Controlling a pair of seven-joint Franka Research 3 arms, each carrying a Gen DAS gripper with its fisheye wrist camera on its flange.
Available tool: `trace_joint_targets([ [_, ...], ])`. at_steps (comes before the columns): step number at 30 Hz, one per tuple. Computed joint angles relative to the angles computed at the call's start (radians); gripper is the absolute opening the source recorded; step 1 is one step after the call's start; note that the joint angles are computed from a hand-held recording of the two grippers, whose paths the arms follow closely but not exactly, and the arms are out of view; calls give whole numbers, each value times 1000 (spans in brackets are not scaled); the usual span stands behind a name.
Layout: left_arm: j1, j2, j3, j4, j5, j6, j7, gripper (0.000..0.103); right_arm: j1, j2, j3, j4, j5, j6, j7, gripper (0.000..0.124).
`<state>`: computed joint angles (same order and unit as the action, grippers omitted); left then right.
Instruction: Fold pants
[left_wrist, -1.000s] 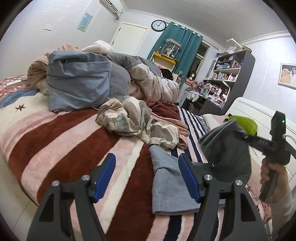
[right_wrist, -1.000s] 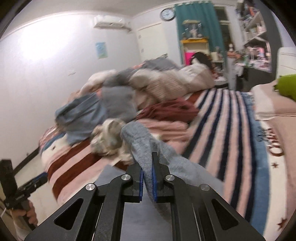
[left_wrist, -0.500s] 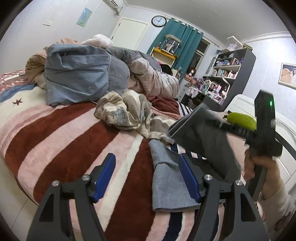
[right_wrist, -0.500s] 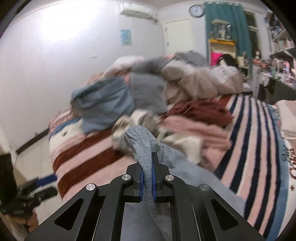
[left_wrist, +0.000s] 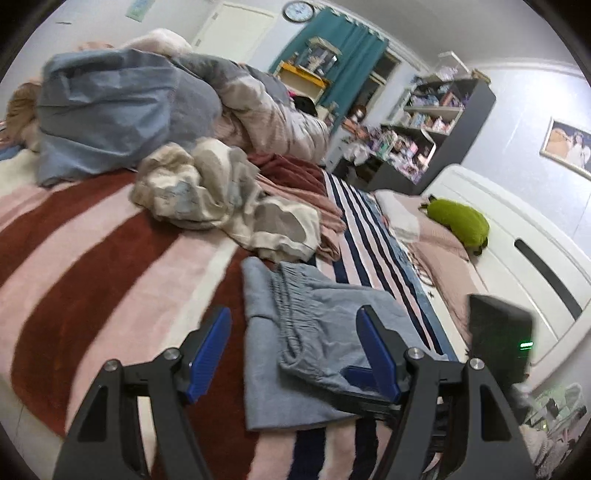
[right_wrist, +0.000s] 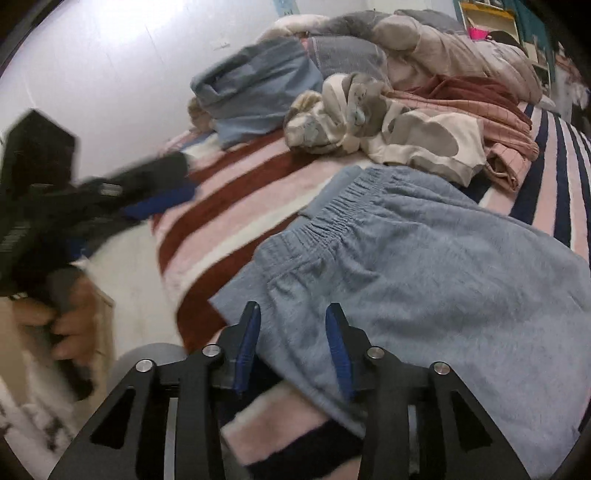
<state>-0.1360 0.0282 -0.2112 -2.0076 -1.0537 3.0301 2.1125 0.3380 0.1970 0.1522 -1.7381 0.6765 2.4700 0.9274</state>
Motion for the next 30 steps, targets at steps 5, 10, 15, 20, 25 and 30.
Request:
trace_joint_targets([
  [5, -2, 116, 10, 112, 330, -93, -265, 64, -32, -126, -19, -111, 148, 101, -72, 39],
  [10, -23, 198, 39, 186, 621, -176, -511, 47, -42, -189, -59, -188, 151, 193, -51, 43],
  [15, -35, 225, 54, 212, 820, -227, -667, 47, -65, -214, -92, -239, 203, 202, -32, 43],
  [20, -21, 206, 36, 186, 950, -238, -765, 30, -80, -215, -105, -264, 230, 198, -21, 43],
  [25, -34, 147, 58, 106, 1133, -143, -923, 27, -90, -211, -108, -275, 257, 235, -1, 43],
  [30, -28, 97, 87, 58, 1332, -137, -1096, 27, -96, -198, -107, -258, 261, 243, 26, 43],
])
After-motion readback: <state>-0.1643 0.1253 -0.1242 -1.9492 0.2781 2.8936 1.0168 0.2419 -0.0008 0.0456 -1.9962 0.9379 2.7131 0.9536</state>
